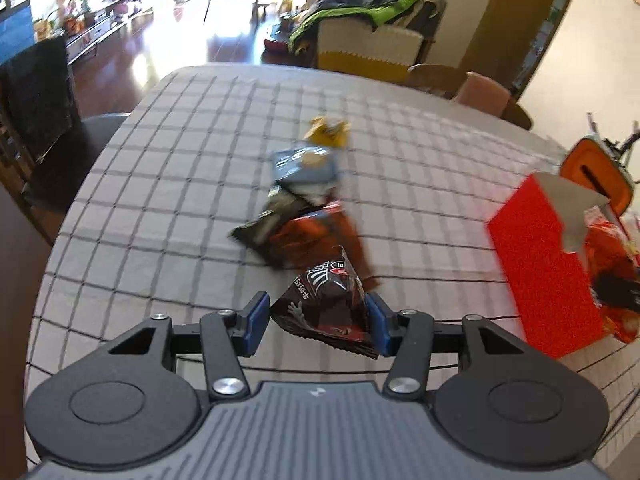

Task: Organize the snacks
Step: 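Carry the chip bag into the box and release while the left tool drops the chocolate bar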

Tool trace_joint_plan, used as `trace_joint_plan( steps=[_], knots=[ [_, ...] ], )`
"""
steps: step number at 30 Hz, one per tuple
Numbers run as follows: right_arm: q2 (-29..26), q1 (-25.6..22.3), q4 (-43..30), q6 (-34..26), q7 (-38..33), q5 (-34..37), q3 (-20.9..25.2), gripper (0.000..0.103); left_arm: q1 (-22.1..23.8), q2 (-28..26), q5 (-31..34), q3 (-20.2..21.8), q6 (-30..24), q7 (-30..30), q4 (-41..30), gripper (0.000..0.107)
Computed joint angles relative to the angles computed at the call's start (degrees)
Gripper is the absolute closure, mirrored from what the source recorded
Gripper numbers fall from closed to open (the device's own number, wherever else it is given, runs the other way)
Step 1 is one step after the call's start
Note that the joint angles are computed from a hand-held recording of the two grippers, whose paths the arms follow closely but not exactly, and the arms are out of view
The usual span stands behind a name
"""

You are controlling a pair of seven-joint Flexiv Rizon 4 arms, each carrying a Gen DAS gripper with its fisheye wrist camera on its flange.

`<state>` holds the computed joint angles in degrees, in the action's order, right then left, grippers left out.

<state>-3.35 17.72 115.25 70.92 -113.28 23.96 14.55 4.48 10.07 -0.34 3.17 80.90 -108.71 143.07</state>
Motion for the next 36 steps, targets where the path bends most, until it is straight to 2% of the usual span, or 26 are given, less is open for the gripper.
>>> trace_joint_plan(
  steps=[4,7,12,17,23,29,36],
  knots=[
    [-0.11,-1.99,-0.98,0.31,-3.14,1.65,-1.34,0.034,-0.20,-0.55,3.15,-3.49,-1.80,-4.02,-3.60,0.056],
    [-0.68,-3.50,-1.51,0.71,-4.12,1.15,-2.44,0.034,-2.33,-2.53,3.45,-4.64,-2.60,-5.01,-6.85,0.056],
    [-2.58,-6.21,-2.30,2.11,-4.00,-1.61,-3.80,0.034,-5.60,-7.09,7.72,-6.22,-3.84,-7.34,-13.66,0.056],
    [-4.74,-9.15,-3.77,1.72,-2.91,-3.62,-4.52,0.034,-10.10,-12.52,7.25,-6.09,-4.22,-6.26,-19.80,0.056],
    [-6.74,-12.16,-4.30,2.59,-2.77,-7.98,-5.15,0.034,-14.97,-19.19,5.64,-6.11,-6.25,-1.69,-27.78,0.056],
    [-9.45,-14.53,-6.65,1.52,-4.00,-10.64,-4.90,0.034,-18.87,-25.88,4.40,-5.72,-12.81,1.12,-37.20,0.056],
    [-12.70,-15.79,-10.59,-3.51,-6.13,-12.76,-4.21,0.034,-20.98,-32.68,3.12,-4.67,-21.90,2.95,-47.01,0.056]
  ],
)
